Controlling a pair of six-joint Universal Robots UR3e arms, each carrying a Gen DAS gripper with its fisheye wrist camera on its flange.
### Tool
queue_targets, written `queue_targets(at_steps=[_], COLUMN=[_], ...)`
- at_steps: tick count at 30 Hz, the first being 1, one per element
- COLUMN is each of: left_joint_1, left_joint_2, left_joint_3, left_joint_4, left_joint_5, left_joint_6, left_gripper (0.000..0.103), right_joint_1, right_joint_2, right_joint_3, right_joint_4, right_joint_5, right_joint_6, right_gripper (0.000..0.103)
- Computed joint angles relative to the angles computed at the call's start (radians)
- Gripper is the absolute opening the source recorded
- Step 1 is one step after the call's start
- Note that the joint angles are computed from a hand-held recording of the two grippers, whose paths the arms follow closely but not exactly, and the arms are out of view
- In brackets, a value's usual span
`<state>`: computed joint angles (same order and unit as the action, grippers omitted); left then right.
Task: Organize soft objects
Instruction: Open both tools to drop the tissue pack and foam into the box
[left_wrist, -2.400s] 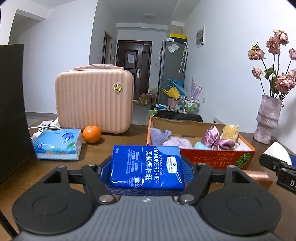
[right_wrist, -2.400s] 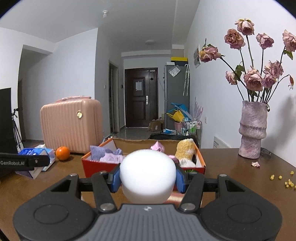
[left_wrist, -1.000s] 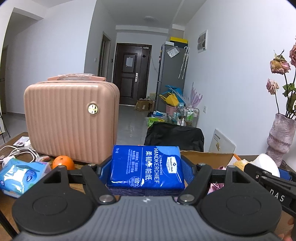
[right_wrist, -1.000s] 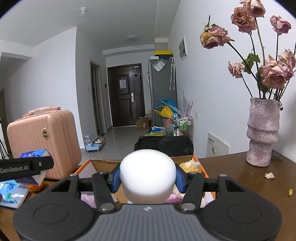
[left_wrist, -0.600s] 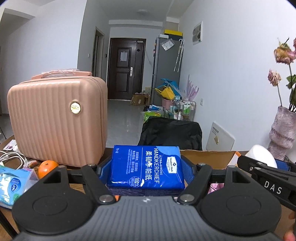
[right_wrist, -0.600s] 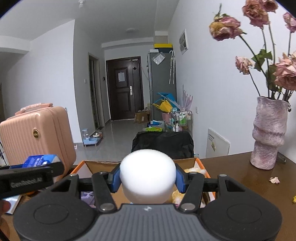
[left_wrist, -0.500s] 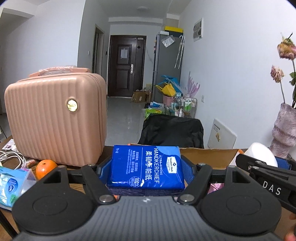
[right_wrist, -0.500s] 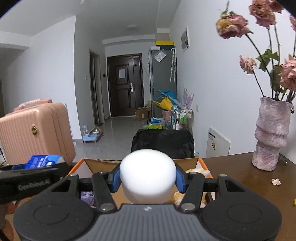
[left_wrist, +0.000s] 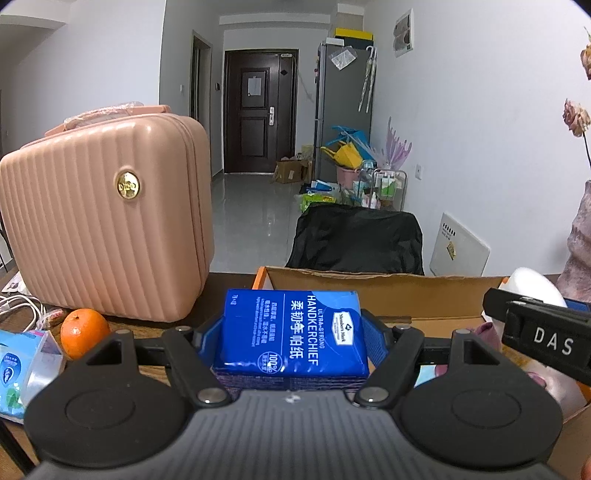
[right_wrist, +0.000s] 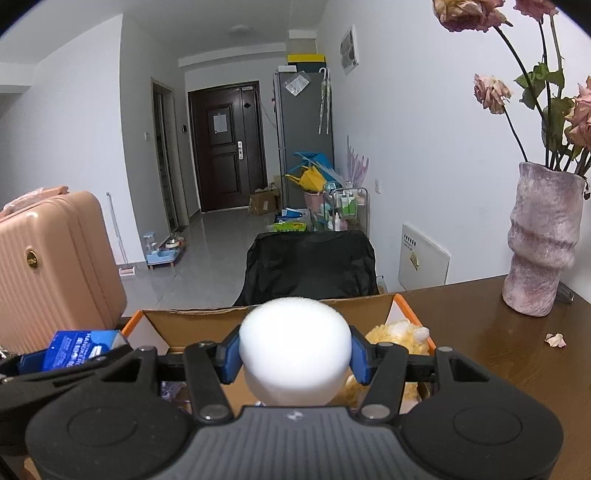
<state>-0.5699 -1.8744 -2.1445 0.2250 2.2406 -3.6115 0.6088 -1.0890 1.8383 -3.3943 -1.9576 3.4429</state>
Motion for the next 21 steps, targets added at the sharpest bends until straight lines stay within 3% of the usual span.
queue_targets(at_steps=[6,8,12,17,21], left_joint_1=[0.019,0.027,0.040,0.037,0.039], left_joint_2=[0.000,0.010,0.010,0.022,0.033], left_joint_3=[-0.008,-0.017,-0.002,-0.007,-0.011], left_joint_4=[0.005,0.002,-0.014,-0.051,-0.075], left_joint_5=[-0.021,-0.034,-0.019,0.015,0.022], left_joint_6=[0.002,-0.004,-0.012,-0.053,-0.071], left_gripper=[0.075,0.081,0.097,0.103,0.103], right_joint_1=[0.001,0.000,-0.011,-0.025,-0.028], right_joint_2=[-0.003,-0.004,-0.013,-0.029,-0.033], right_joint_3=[-0.005,-0.009,-0.007,0.016,0.022], right_joint_4=[0.022,0.038,0.052,0.048,0.045], right_joint_5=[-0.008,-0.011,-0.004,0.007,0.007], right_joint_6=[0.009,0.017,0.033,0.062,0.069], right_gripper=[0.057,0.058,0.077,0.098,0.101])
